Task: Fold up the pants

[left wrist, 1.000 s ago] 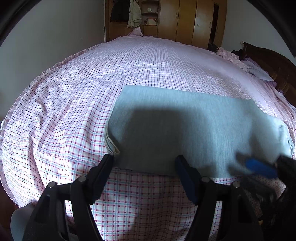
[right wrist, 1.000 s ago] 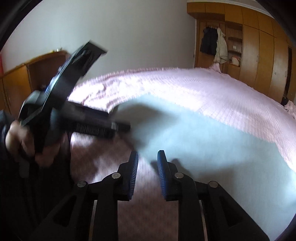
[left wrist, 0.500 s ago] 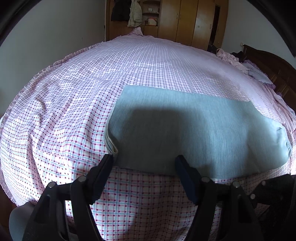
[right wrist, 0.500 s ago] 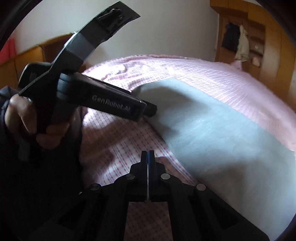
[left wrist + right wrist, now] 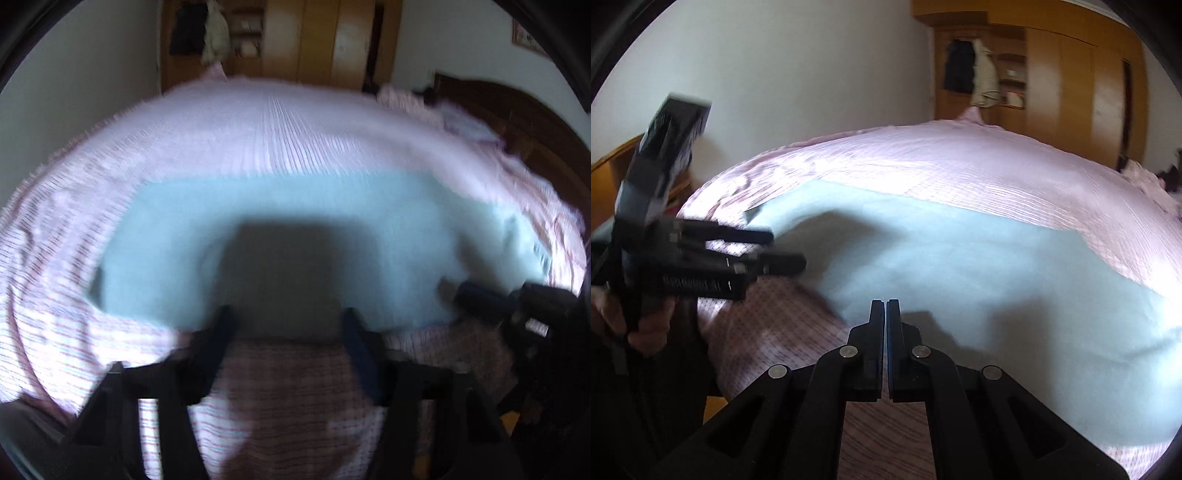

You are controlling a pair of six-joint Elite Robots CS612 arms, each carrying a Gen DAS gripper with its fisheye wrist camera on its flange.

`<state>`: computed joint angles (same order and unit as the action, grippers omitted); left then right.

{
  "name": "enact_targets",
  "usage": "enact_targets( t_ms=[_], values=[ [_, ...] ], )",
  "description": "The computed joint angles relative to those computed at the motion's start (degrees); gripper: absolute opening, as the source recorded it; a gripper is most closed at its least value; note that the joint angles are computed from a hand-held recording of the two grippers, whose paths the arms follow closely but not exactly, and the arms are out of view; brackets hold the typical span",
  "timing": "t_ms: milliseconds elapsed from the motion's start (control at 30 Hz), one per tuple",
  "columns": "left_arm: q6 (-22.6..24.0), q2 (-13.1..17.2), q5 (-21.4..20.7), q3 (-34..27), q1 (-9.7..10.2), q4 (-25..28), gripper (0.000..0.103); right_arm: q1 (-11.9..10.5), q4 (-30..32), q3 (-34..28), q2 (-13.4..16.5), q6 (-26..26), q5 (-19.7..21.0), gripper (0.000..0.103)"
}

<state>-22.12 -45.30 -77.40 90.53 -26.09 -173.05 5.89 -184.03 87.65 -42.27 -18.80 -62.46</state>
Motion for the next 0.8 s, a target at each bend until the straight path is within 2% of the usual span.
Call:
enact_targets(
  t_ms=[33, 67, 233, 300, 367, 500, 533, 567, 600, 667, 700, 733, 767, 800],
  values=[
    [-0.24, 0.10, -0.09, -0.54, -0.19, 3.31, 0.035, -0.17, 0.10, 0.10, -0.16, 0.63, -0.45, 0.000],
    [-0.92, 0.09, -0.68, -0.49, -0.31, 5.12, 0.035, -0.23, -0.23, 0.24, -0.17, 1.41, -1.10, 0.000],
    [-3.11, -1.67, -2.61, 2.21, -0.89, 6.68, 0.033, -1.56, -2.43, 2.38, -1.19, 5.29, -2.92, 0.000],
    [-3.64, -2.63, -2.69, 3.31, -1.17, 5.40, 0.033, -2.32, -4.11, 3.53, -1.70, 7.63, -4.42, 0.000],
    [-3.78, -3.33, -1.02, 3.91, -1.63, 3.08, 0.033, -3.39, -5.62, 4.40, -2.26, 9.91, -6.04, 0.006],
    [-0.78, -2.83, 1.97, 1.64, -2.65, -0.48, 0.039, -6.10, -9.75, 5.73, -2.61, 18.01, -9.18, 0.037],
    [0.00, -2.25, 1.98, 0.37, -2.74, -0.76, 0.042, -6.81, -10.52, 5.43, -2.37, 19.34, -9.34, 0.039],
    [0.69, -1.68, 1.74, -0.79, -2.87, -0.95, 0.043, -7.34, -11.05, 4.99, -2.08, 20.15, -8.78, 0.039],
    [1.98, -0.49, 0.96, -2.75, -3.03, -1.73, 0.043, -8.43, -12.30, 3.64, -1.14, 21.80, -6.28, 0.038],
    [3.76, 1.91, 0.58, -6.38, -3.28, -2.49, 0.043, -9.52, -11.30, 1.28, 0.12, 22.92, -3.44, 0.027],
    [4.68, 3.19, 1.21, -8.06, -3.65, -2.12, 0.043, -9.58, -8.13, -0.11, 0.66, 22.17, -3.54, 0.016],
    [5.04, 4.08, 1.65, -9.40, -3.88, -0.40, 0.044, -9.27, -5.09, -0.60, 0.61, 20.89, -6.05, 0.010],
    [4.84, 5.26, 1.43, -11.38, -4.06, 3.71, 0.044, -8.77, 0.35, -0.97, 0.64, 18.89, -10.96, 0.008],
    [4.45, 6.20, 0.19, -12.79, -4.05, 6.83, 0.043, -8.60, 4.21, -0.94, 0.69, 19.19, -14.34, 0.002]
  ],
)
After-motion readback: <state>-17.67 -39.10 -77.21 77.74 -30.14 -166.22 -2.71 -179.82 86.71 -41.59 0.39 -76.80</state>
